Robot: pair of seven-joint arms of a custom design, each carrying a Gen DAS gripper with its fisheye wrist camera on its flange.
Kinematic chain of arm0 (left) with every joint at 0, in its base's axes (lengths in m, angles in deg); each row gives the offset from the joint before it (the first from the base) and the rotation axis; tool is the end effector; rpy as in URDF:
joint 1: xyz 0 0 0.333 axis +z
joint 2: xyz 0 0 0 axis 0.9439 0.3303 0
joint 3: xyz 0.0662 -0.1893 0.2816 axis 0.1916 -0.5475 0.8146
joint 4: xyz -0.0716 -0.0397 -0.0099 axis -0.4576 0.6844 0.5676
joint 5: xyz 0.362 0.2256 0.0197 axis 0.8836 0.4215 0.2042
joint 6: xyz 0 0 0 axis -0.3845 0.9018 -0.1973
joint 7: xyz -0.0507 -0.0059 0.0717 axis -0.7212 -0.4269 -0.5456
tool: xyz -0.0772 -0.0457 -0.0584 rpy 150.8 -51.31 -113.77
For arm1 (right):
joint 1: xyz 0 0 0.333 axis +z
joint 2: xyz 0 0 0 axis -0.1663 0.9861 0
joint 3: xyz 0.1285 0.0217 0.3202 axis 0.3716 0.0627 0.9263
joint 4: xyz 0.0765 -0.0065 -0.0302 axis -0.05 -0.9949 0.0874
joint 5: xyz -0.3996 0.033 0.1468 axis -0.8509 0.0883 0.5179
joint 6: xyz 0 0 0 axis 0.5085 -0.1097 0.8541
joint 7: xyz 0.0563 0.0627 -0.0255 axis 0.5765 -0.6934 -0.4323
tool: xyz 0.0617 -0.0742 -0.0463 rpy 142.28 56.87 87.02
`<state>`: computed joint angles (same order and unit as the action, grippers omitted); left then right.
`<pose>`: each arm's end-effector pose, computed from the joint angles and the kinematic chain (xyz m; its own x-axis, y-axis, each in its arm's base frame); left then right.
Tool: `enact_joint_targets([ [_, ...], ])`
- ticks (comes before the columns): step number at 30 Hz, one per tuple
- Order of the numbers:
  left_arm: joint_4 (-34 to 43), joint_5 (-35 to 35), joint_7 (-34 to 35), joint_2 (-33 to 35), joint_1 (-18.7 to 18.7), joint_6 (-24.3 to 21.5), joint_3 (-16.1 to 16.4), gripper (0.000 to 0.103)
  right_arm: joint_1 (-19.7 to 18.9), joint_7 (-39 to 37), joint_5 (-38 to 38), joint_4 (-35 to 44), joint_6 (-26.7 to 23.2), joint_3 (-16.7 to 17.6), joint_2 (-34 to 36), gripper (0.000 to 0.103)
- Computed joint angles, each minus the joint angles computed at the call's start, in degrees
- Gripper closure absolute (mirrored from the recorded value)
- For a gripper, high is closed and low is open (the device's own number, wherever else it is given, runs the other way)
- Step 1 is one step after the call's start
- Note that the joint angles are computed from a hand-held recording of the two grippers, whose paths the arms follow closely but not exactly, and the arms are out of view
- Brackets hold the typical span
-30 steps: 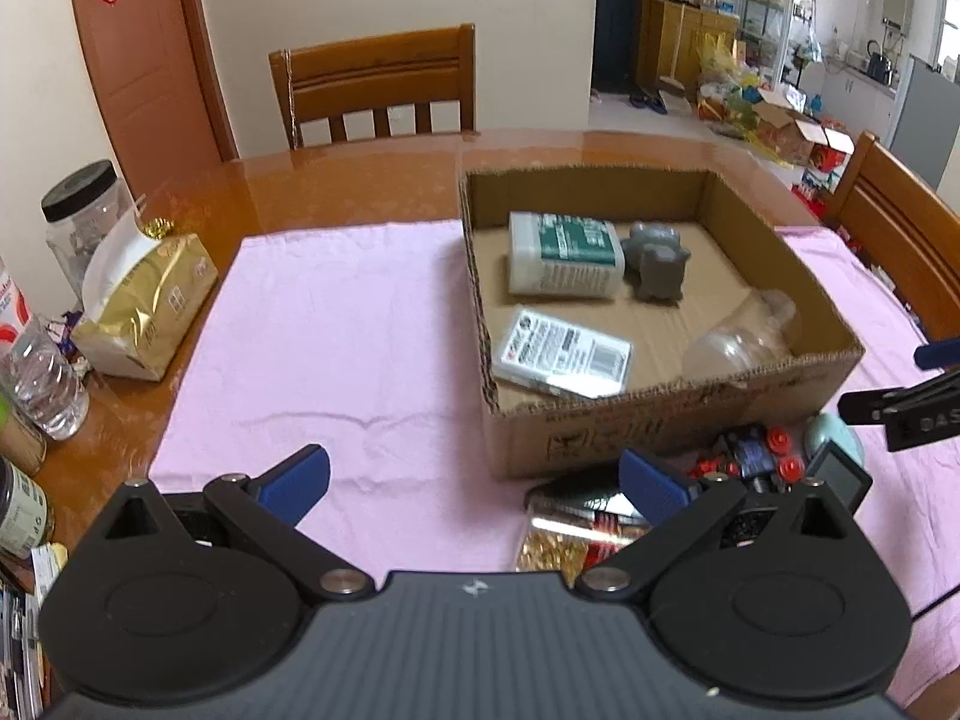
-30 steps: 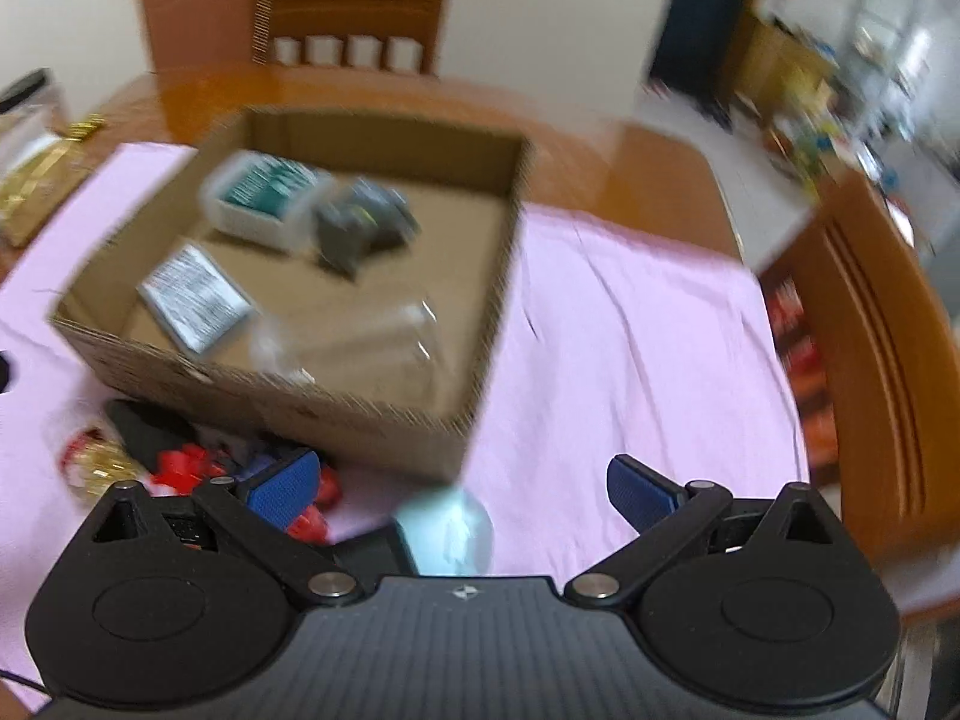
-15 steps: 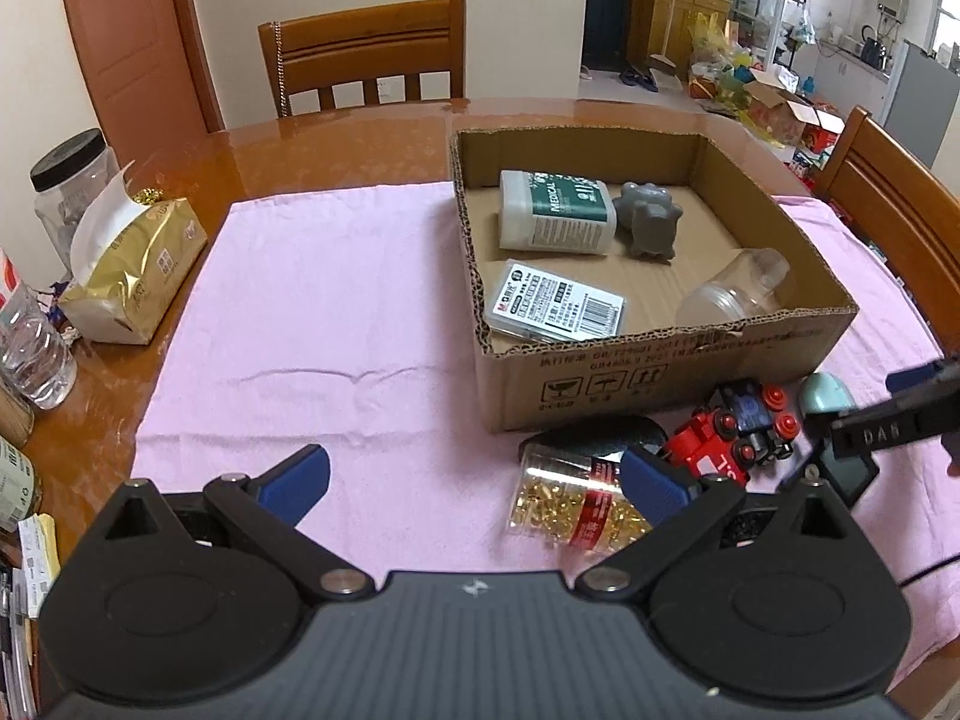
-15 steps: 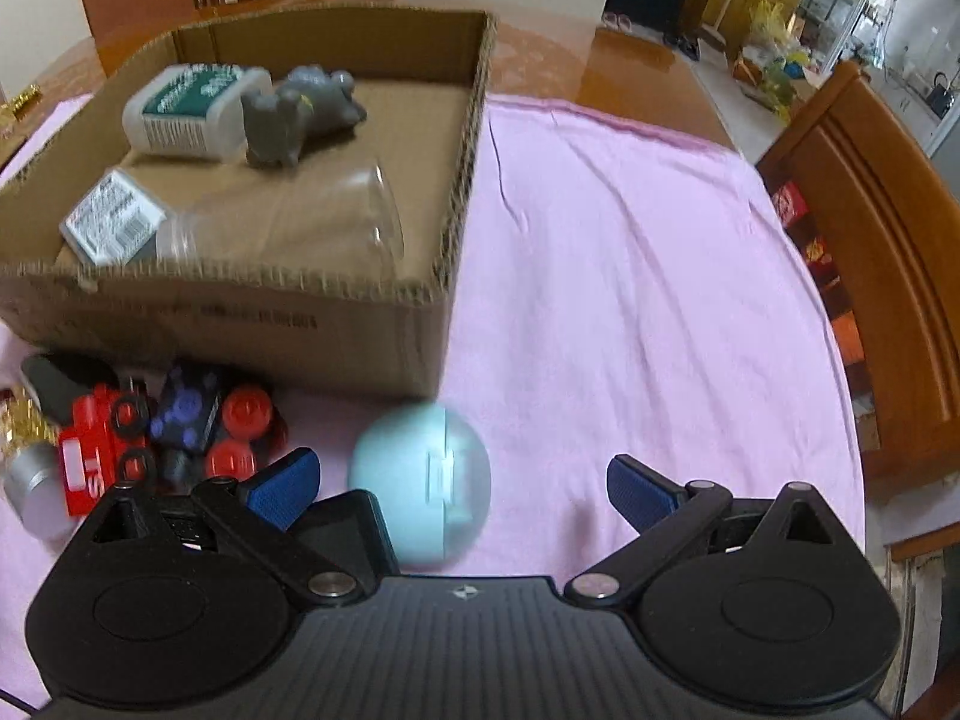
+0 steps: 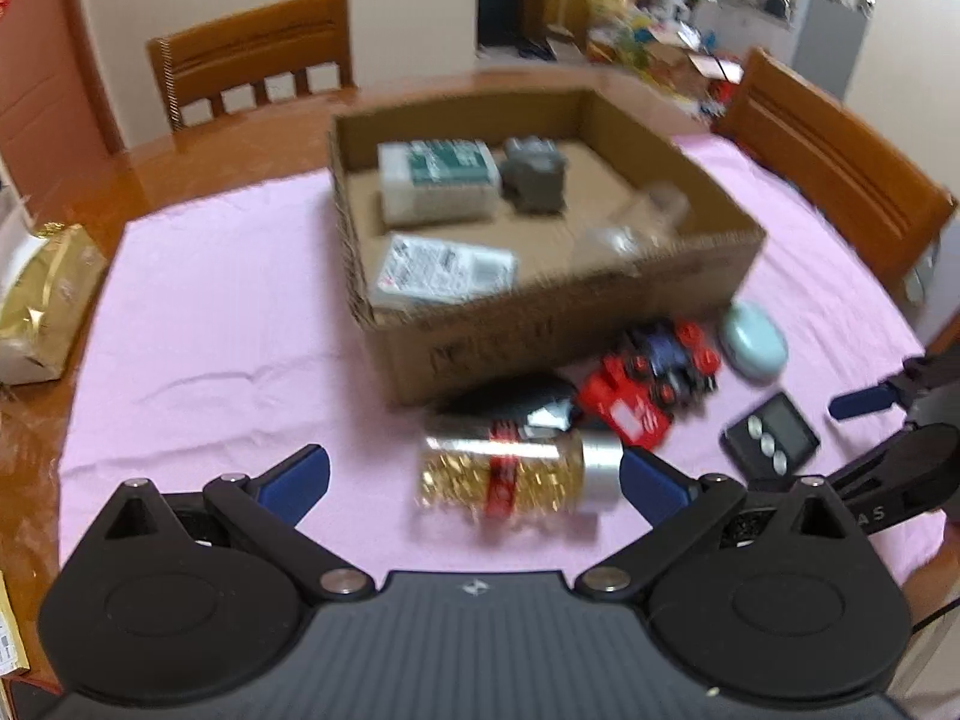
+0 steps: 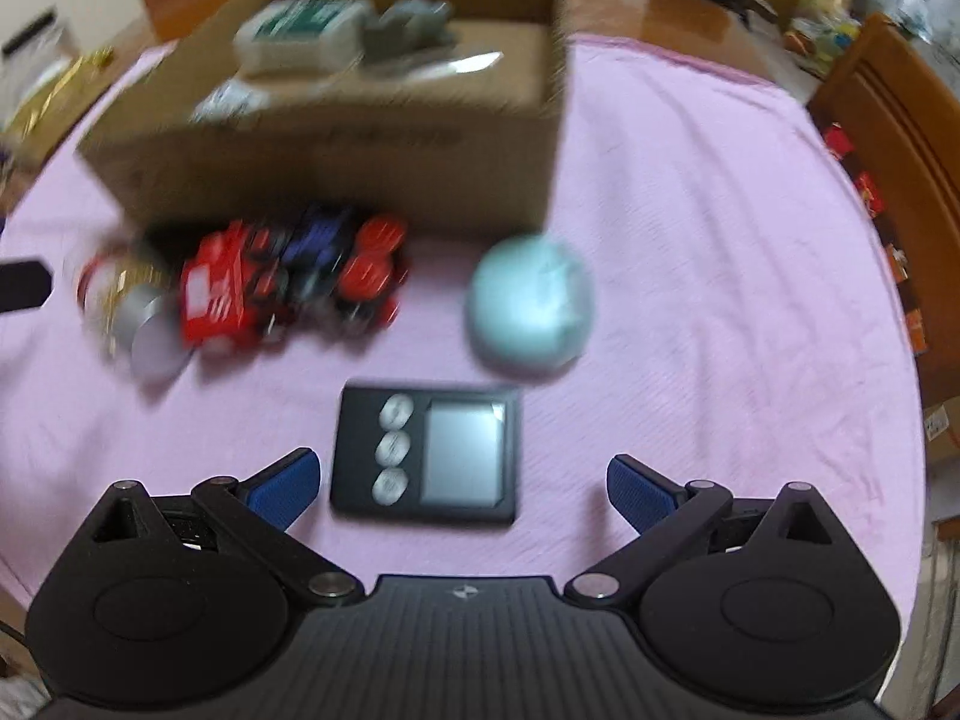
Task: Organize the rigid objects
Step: 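Move the left tool to the gold-capsule jar while the right tool approaches the black timer, then grasp the gold-capsule jar with the left gripper while the right gripper grasps the black timer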
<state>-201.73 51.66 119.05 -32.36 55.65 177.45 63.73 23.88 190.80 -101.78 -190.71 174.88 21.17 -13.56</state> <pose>0.5536 -0.3132 0.4931 -0.4529 -0.8915 0.0035 -0.7313 0.3693 -0.5735 0.4976 0.4258 0.4557 0.0475 -0.9988 -0.0139 -0.9213 -0.0385 -0.3869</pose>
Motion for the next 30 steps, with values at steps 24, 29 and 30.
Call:
enact_joint_targets([
  [24, -3.0, 8.6, -8.0, 4.6, -1.5, 5.4, 0.2, 0.000, 0.9, 1.7, -3.3, -2.3, 2.2, 0.2, -0.6, 0.000],
  [29, -1.1, 13.4, -13.9, 6.3, -2.4, 5.8, 1.1, 0.000, 0.8, 1.9, -3.8, -2.7, 2.7, 0.3, -0.8, 0.000],
  [30, -0.7, 14.3, -15.0, 6.7, -2.6, 5.8, 1.2, 0.000, 0.8, 1.9, -3.7, -2.6, 2.7, 0.3, -0.8, 0.000],
])
